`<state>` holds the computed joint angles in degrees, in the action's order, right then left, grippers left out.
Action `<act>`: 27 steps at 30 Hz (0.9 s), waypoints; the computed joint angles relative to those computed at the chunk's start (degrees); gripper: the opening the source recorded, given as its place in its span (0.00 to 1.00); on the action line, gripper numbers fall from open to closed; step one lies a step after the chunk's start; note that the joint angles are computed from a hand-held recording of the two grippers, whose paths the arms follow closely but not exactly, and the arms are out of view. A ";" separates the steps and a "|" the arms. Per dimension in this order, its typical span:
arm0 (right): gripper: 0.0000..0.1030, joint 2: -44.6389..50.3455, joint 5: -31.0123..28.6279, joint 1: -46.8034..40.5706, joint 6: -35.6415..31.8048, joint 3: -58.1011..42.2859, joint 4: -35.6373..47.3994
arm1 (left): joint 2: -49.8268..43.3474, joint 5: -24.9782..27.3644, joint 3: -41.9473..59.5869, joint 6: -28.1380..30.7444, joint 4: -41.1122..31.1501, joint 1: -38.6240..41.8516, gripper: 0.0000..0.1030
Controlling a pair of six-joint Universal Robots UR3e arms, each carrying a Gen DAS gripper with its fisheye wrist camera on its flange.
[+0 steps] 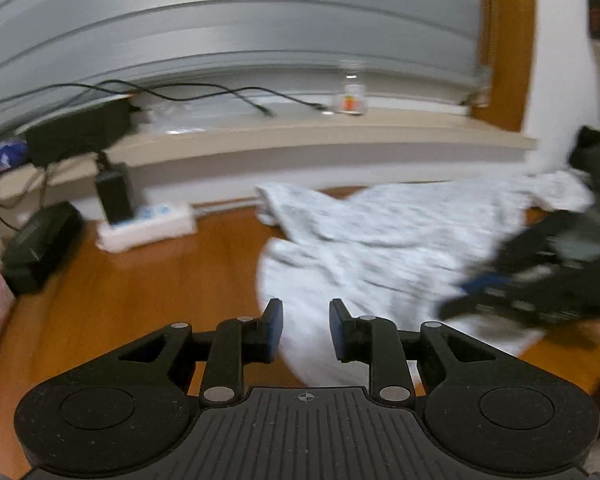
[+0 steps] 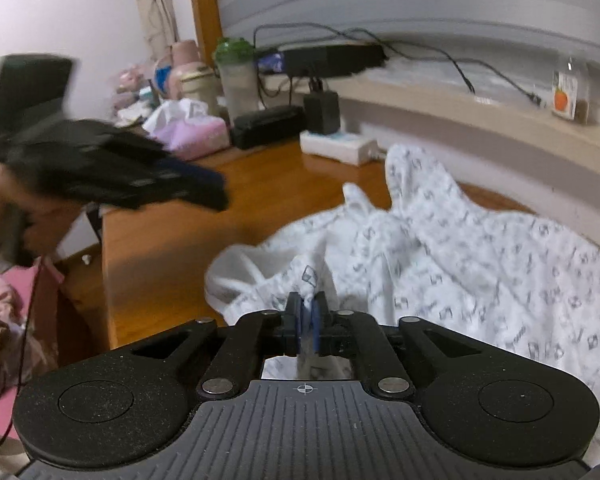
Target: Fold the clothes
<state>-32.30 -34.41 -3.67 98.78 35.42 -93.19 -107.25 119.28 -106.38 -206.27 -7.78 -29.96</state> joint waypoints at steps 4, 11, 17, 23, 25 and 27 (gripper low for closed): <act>0.25 0.28 1.05 -2.06 -0.89 -1.37 3.00 | -4.90 -3.15 2.99 -1.84 3.46 -3.04 0.26; 0.41 2.11 2.82 -9.49 -3.49 -4.84 4.95 | -12.62 -4.57 8.68 -2.77 3.67 -3.71 0.33; 0.41 8.46 -2.09 -11.14 11.27 -9.36 -12.53 | -11.87 -6.29 5.95 -2.66 5.99 -3.23 0.04; 0.41 10.29 -2.91 -11.26 16.45 -11.23 -19.54 | 10.66 0.63 -6.59 -10.32 -11.57 -7.52 0.04; 0.40 11.53 -4.56 -10.83 18.89 -13.49 -21.34 | 19.81 2.46 -9.92 -15.20 -21.47 -9.18 0.04; 0.40 12.74 -6.50 -10.45 18.84 -15.53 -21.21 | 28.35 2.75 -13.02 -21.64 -32.70 -10.48 0.04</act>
